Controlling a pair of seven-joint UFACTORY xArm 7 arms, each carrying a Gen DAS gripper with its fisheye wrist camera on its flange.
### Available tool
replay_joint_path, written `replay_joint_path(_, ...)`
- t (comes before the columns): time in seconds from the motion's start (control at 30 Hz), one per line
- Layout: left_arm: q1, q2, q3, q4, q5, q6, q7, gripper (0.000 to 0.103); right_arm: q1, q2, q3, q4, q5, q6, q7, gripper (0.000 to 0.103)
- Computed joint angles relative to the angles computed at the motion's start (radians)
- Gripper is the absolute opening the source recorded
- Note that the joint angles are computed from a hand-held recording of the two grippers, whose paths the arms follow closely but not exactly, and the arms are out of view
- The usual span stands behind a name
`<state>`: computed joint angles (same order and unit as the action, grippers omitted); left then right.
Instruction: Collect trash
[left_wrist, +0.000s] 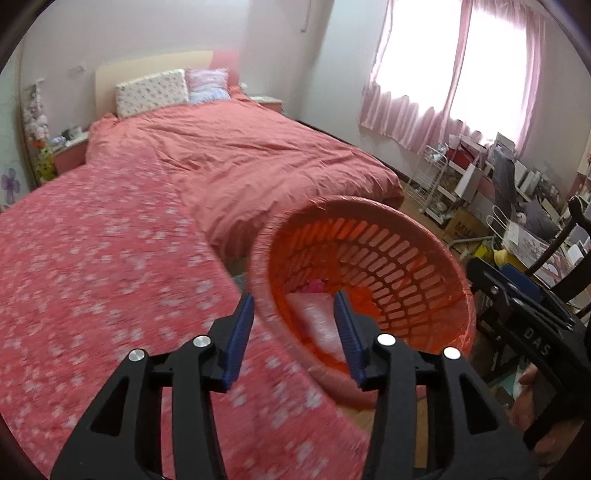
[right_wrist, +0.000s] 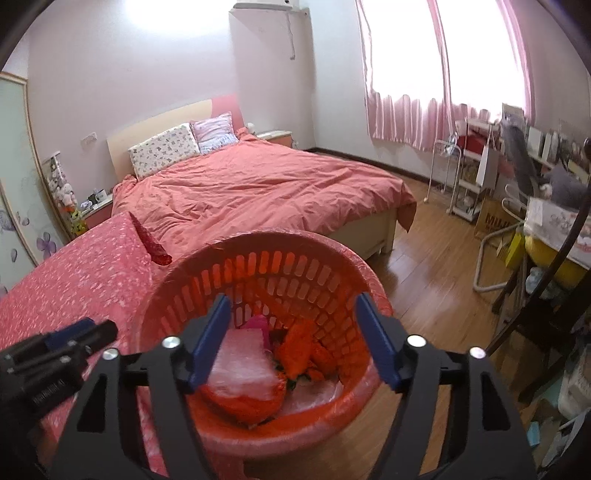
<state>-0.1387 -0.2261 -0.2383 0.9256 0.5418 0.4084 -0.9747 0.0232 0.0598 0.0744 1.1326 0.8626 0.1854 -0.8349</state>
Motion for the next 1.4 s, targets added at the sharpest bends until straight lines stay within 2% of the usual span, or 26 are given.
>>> replay_joint_path(0.13,0.027,-0.143,-0.038,-0.091,0.04,0.047,-0.06,0.056,0.029,-0.115,-0.01,-0.097,0.164,-0.017,-0.177,0.087)
replay_joint_path(0.2,0.042,-0.228,-0.072,-0.144,0.051,0.077,-0.089,0.063,0.072,-0.174,-0.035,-0.149,0.248,-0.043,-0.271,0.095)
replay_joint_path(0.27,0.054,-0.29,-0.099,-0.178,0.048,0.104,-0.102,0.063,0.128,-0.24,-0.069,-0.202,0.356,-0.072,-0.386,0.098)
replay_joint_path(0.33,0.059,-0.362,-0.128,-0.217,0.035,0.138,-0.121,0.07,0.19,-0.313,-0.101,-0.258,0.457,-0.117,-0.487,0.098)
replay_joint_path(0.37,0.067,-0.399,-0.151,-0.232,0.031,0.163,-0.139,0.079,0.211,-0.34,-0.108,-0.28,0.474,-0.136,-0.505,0.098)
replay_joint_path(0.53,0.074,-0.54,-0.221,-0.282,-0.003,0.264,-0.185,0.089,0.314,-0.484,-0.147,-0.402,0.522,-0.233,-0.583,0.099)
replay_joint_path(0.57,0.072,-0.567,-0.234,-0.29,-0.011,0.286,-0.195,0.089,0.324,-0.514,-0.151,-0.429,0.511,-0.239,-0.578,0.099)
replay_joint_path(0.67,0.067,-0.631,-0.268,-0.305,-0.032,0.357,-0.218,0.098,0.232,-0.6,-0.074,-0.519,0.372,-0.197,-0.435,0.099)
replay_joint_path(0.8,0.061,-0.706,-0.317,-0.321,-0.044,0.449,-0.255,0.101,0.125,-0.692,0.008,-0.603,0.224,-0.143,-0.299,0.099)
replay_joint_path(0.9,0.055,-0.747,-0.347,-0.325,-0.053,0.512,-0.279,0.101,0.115,-0.745,0.029,-0.651,0.171,-0.146,-0.252,0.099)
replay_joint_path(1.07,0.023,-0.799,-0.371,-0.331,-0.077,0.605,-0.305,0.101,0.071,-0.831,0.055,-0.704,0.079,-0.083,-0.146,0.099)
replay_joint_path(1.2,0.002,-0.821,-0.385,-0.341,-0.092,0.637,-0.328,0.101,0.06,-0.888,0.051,-0.739,0.017,-0.043,-0.081,0.099)
replay_joint_path(1.4,-0.019,-0.827,-0.406,-0.337,-0.103,0.677,-0.356,0.101,0.07,-0.945,0.049,-0.784,-0.064,-0.042,-0.008,0.099)
